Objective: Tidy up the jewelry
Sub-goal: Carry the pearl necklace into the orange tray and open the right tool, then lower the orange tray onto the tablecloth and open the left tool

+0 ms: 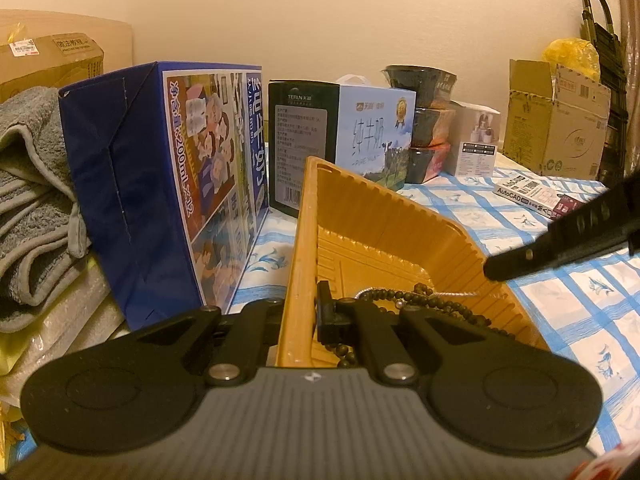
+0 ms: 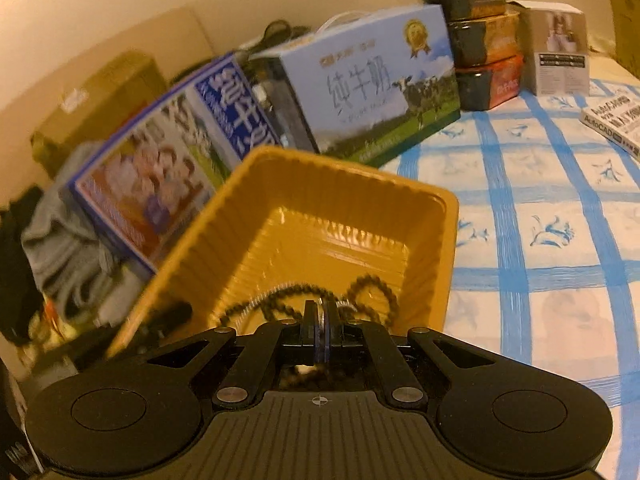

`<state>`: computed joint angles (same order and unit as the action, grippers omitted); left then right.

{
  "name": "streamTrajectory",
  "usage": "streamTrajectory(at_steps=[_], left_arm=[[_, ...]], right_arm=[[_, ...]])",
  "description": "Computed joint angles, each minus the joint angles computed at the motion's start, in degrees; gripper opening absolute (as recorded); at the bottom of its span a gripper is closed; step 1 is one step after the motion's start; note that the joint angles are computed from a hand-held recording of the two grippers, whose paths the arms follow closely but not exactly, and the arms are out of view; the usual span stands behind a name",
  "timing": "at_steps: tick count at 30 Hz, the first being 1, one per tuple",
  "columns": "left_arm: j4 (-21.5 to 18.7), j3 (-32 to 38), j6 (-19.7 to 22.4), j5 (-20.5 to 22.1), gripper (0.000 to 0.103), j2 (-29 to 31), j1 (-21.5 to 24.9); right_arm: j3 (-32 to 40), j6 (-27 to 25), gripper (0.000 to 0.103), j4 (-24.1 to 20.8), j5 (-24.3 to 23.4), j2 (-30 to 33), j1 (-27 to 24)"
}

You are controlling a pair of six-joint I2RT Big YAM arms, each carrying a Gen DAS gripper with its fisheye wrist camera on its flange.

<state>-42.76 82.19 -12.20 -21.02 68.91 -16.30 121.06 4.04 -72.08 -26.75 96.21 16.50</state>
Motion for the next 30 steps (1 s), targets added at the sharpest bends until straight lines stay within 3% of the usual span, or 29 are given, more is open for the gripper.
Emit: streamTrajectory(at_steps=[2, 4, 5, 14, 24, 25, 28, 29, 30], left_arm=[[0.0, 0.0, 0.0, 0.0, 0.005, 0.0, 0.0], [0.0, 0.0, 0.0, 0.0, 0.005, 0.0, 0.0], [-0.1, 0.0, -0.1, 0.0, 0.005, 0.0, 0.0], [-1.1, -0.6, -1.4, 0.8, 0.005, 0.3, 1.3], [-5.8, -0.4, -4.5, 6.3, 0.007, 1.2, 4.8], [-6.9, -0.1, -5.0, 7.3, 0.009, 1.5, 5.3], [-8.7, 0.1, -7.0, 8.6, 0.03, 1.2, 6.4], [-8.4, -0.2, -7.3, 8.0, 0.041, 0.6, 6.5], [-8.3, 0.0, -7.1, 7.7, 0.045, 0.5, 6.6]], right_arm=[[-1.5, -1.9, 0.014, -0.1, 1.6, -0.9, 0.5], [-3.5, -2.5, 0.061, 1.2, 2.2, -2.3, 0.5], [-5.1, -2.0, 0.063, 2.8, 2.5, -3.3, 0.5], [-7.4, -2.1, 0.064, 1.7, 5.2, -5.5, -0.1], [-13.5, -0.6, 0.068, 3.7, 7.6, -9.6, 0.3], [-13.9, -0.3, 0.069, 4.0, 8.0, -10.0, 0.3], [-15.2, 0.0, 0.073, 4.8, 9.2, -11.0, 0.5], [-15.5, 0.1, 0.073, 5.0, 9.4, -11.3, 0.5], [-15.8, 0.3, 0.074, 5.2, 9.6, -11.7, 0.5]])
